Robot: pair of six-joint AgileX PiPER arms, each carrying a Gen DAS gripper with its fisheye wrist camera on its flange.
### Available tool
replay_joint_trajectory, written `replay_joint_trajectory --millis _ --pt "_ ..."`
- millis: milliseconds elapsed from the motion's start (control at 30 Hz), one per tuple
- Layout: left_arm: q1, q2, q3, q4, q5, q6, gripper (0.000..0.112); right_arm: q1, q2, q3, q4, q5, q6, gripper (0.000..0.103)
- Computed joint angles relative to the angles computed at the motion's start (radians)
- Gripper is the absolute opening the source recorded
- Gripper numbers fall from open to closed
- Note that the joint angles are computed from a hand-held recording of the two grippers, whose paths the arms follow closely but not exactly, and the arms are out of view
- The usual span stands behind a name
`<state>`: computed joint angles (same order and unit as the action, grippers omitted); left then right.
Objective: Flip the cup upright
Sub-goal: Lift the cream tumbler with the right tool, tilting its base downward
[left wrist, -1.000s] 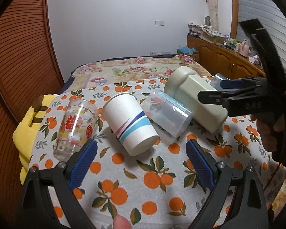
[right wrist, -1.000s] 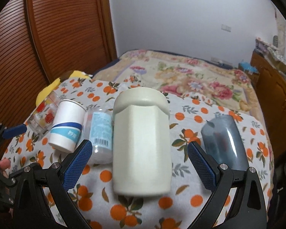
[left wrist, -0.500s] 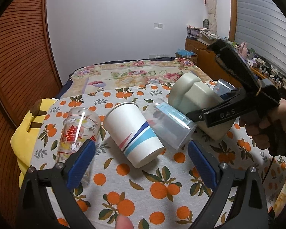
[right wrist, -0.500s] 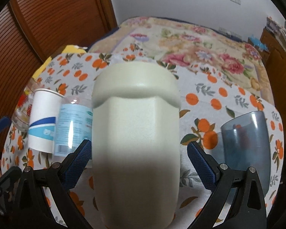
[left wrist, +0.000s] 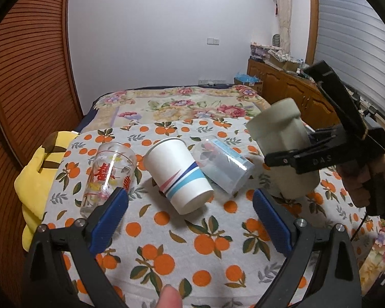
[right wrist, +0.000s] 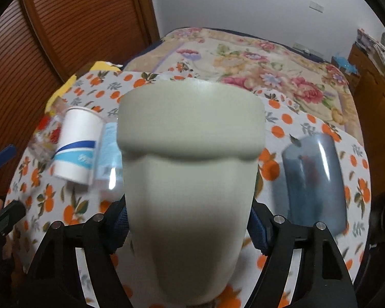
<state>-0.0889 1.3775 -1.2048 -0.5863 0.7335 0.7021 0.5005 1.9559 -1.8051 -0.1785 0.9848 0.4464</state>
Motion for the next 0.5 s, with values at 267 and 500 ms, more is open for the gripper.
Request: replay_joint_trajectory --millis 267,500 --pt "0.025 -0.112 0.086 -0.054 0.02 0.047 0.098 0.067 -0.178 0.233 -0.002 -0.07 0.075 0.078" --pt "0.035 -0.228 0.163 -0.048 0.025 0.039 0.098 0.169 -0.308 0.366 -0.009 -0.088 0.159 0.078"
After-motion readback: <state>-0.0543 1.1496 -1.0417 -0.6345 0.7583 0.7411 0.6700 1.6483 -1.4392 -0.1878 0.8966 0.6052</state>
